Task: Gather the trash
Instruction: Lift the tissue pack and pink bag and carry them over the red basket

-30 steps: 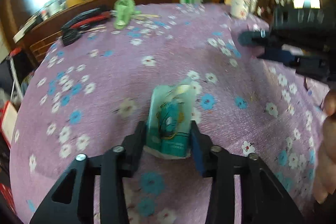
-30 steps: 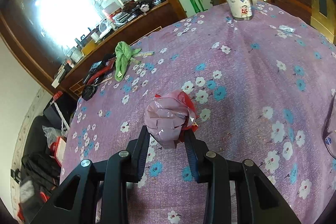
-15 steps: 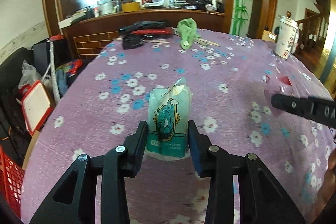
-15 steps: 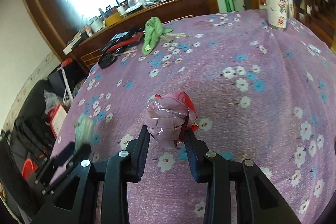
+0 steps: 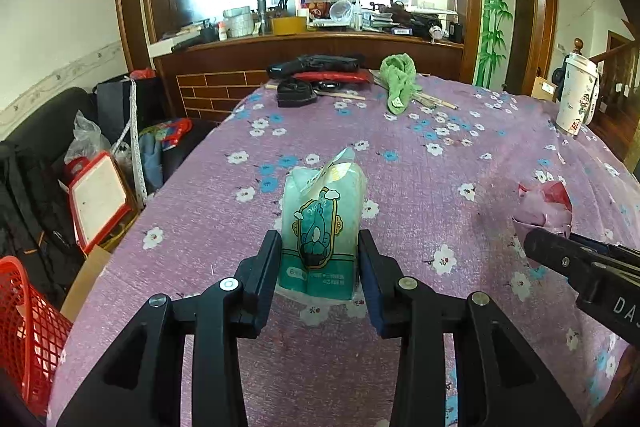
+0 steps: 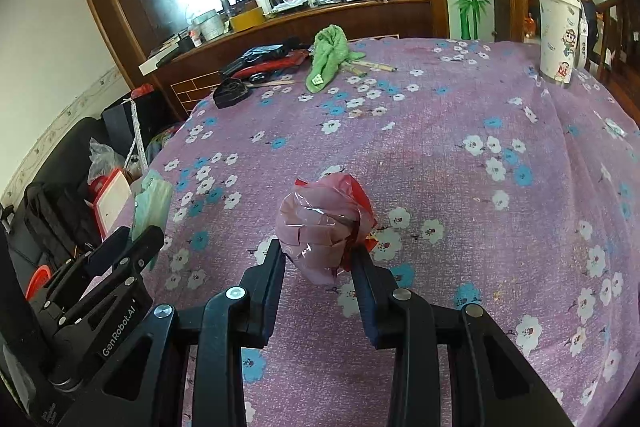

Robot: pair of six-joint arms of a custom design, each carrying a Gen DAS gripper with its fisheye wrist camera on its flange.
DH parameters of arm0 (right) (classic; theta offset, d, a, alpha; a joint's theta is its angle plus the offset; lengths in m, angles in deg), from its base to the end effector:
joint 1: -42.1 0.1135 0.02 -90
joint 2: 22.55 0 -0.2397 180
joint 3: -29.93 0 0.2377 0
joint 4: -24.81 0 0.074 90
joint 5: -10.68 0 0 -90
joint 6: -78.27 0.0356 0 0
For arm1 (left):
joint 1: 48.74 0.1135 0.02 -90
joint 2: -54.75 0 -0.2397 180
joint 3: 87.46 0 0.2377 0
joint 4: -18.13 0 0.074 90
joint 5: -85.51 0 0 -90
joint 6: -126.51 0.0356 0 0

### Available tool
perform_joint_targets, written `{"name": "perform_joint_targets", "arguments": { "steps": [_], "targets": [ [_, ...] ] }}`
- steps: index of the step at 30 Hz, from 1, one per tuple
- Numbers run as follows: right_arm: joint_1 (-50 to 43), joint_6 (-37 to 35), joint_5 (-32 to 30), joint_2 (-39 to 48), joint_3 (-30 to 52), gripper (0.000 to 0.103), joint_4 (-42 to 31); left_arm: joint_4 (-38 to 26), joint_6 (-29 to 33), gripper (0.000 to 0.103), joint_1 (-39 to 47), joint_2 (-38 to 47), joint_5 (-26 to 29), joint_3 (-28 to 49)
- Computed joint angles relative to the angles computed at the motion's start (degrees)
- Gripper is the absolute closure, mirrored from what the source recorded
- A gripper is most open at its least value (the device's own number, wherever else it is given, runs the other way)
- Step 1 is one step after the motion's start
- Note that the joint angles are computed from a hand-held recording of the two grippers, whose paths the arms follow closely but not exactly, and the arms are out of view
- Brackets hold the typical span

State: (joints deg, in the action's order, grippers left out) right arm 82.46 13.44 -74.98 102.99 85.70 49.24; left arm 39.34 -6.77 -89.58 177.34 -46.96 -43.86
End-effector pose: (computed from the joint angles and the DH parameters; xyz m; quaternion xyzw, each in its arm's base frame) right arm 0.2444 0.2042 0.0076 -0.1079 0.9181 0.1760 0.3382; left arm 0.2033 -0.1440 -0.0027 -0.1195 0.8932 0.0851 0.4251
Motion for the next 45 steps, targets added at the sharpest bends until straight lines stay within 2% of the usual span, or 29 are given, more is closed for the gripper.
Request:
{"name": "perform_joint_targets", "arguments": {
  "steps": [12,29,36,40,45],
  "targets": [
    [0.1,-0.2,0.9,-0.1,-0.2,0.067,0.3,-1.2,-0.8,0.066,-2.0,-1.3,-5.1,-0.6],
    [0.0,0.0,3.3,-1.3,-1.2,0.067,0.8,-2.6,-2.1,0.066,-3.7,-3.2,-7.8,-1.4],
    [0.1,2.4,4.9,-8.1,-5.1,0.067,0.4,-2.7,-3.6,0.066,-3.9,-3.5,-8.0,-1.5],
    [2.7,3.0,9.1,-13.3,-9.4,0.067,0.3,-2.9,-3.9,0.066,-3.5,-5.2,-7.5,-2.2],
    [6.6,3.7,13.8,-22.8,-16.2,0.067,-1.6,-7.5,-5.5,0.066,-6.2,-13.3,-8.5,-5.5]
  ]
}}
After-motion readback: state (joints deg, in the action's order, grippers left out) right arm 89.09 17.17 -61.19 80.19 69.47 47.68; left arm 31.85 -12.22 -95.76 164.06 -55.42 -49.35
